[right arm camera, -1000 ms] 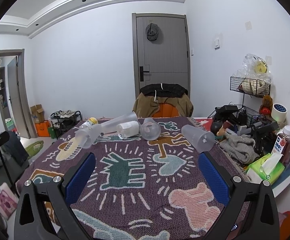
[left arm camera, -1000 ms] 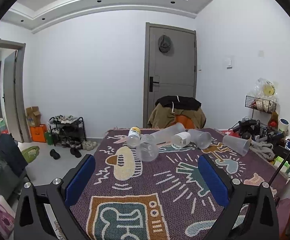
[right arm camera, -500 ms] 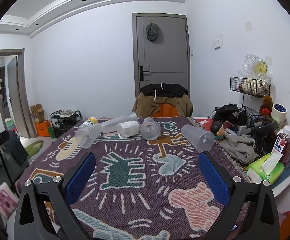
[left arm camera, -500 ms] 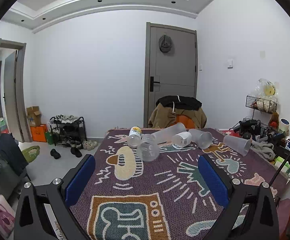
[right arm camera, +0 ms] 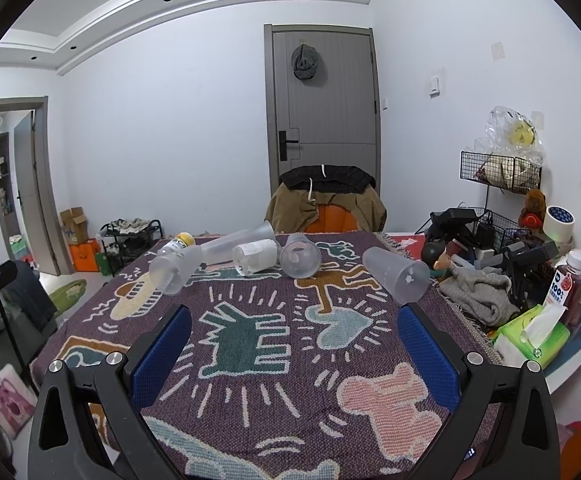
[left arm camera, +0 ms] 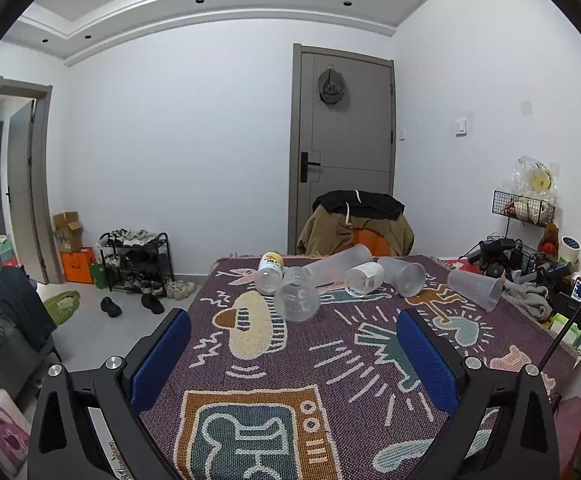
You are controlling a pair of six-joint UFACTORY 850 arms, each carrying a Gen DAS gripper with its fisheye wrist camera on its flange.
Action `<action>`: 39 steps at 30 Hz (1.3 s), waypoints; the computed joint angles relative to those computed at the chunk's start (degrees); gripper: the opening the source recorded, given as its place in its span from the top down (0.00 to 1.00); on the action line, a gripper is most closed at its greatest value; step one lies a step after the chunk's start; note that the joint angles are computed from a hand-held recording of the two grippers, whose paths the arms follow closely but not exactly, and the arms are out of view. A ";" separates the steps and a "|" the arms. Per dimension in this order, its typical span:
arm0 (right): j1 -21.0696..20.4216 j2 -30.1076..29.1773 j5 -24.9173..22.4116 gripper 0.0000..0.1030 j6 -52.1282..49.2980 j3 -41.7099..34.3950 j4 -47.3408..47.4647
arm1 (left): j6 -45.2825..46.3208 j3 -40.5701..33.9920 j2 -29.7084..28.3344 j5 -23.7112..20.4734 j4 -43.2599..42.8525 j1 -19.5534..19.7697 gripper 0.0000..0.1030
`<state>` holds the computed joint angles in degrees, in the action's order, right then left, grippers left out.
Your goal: Flip cup upside down
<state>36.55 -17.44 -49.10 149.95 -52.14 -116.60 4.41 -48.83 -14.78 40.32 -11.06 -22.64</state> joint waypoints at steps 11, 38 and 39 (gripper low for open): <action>-0.18 -0.16 0.25 0.00 0.51 0.16 -0.20 | 0.06 -0.03 -0.07 -0.07 -0.15 -0.04 0.00; -10.04 -3.01 13.93 0.00 -0.49 -7.61 -3.10 | -10.06 -17.41 -8.27 -14.80 16.14 2.06 0.00; -10.73 -3.24 15.09 0.00 -0.87 -8.42 -3.19 | -10.55 -18.34 -8.75 -15.43 17.05 2.00 0.00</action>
